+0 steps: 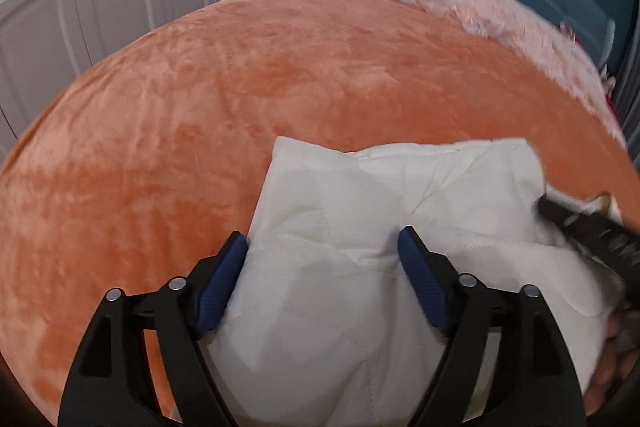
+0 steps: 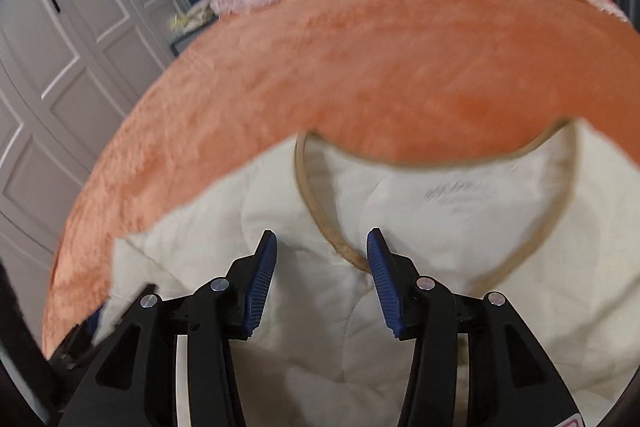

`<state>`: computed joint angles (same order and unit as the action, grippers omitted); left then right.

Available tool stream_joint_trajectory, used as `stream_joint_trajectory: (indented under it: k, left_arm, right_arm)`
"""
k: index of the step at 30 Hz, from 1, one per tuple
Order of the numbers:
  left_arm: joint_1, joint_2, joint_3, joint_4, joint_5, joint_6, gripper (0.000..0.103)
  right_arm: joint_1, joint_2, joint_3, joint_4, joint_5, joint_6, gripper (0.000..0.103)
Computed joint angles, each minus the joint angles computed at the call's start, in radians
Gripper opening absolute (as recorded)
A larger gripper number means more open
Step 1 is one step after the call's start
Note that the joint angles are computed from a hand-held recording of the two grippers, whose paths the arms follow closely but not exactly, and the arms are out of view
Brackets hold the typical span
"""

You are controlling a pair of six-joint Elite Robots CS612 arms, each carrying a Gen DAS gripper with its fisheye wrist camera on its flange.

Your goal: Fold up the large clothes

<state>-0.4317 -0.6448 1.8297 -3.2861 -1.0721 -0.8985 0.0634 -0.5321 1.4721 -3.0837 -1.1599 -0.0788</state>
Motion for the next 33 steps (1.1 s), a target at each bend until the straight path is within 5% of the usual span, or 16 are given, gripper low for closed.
stream_joint_trajectory:
  k: [2,3,4,7,10,18,20,25,30,33]
  left_arm:
    - [0.001,0.009,0.006,-0.046,-0.006,-0.003,0.078]
    - [0.001,0.013,0.009,-0.064,-0.004,0.000,0.078]
    - [-0.001,0.014,0.009,-0.069,-0.002,-0.001,0.078]
    - [-0.002,0.017,0.010,-0.080,0.001,0.000,0.078]
    - [-0.004,0.017,0.010,-0.073,0.008,0.003,0.079]
    - [-0.012,0.020,-0.004,-0.020,0.038,0.017,0.082]
    - [-0.015,0.017,-0.007,0.001,0.047,0.018,0.082]
    - [-0.014,-0.016,-0.007,0.081,0.036,0.011,0.082]
    - [-0.059,-0.069,0.017,0.049,0.077,0.069,0.080]
    - [-0.075,-0.079,-0.033,0.088,0.035,0.084,0.081]
  right_arm:
    - [-0.004,0.012,0.005,-0.042,0.022,0.013,0.030]
    - [-0.007,0.012,0.006,-0.043,0.037,0.018,0.009]
    - [-0.011,0.012,0.010,-0.057,0.047,0.029,0.007]
    - [-0.014,0.007,0.036,-0.154,0.042,0.053,0.005]
    - [-0.001,0.012,0.027,-0.123,-0.022,0.034,0.005]
    - [0.004,0.022,0.011,-0.081,-0.051,0.040,0.002]
    - [-0.018,0.015,0.031,-0.116,0.016,0.091,0.005]
    - [-0.092,-0.034,0.128,-0.287,0.013,0.251,0.014]
    - [-0.150,-0.067,0.150,-0.279,-0.091,0.177,0.015]
    - [-0.158,-0.062,0.125,-0.204,-0.109,0.149,0.015]
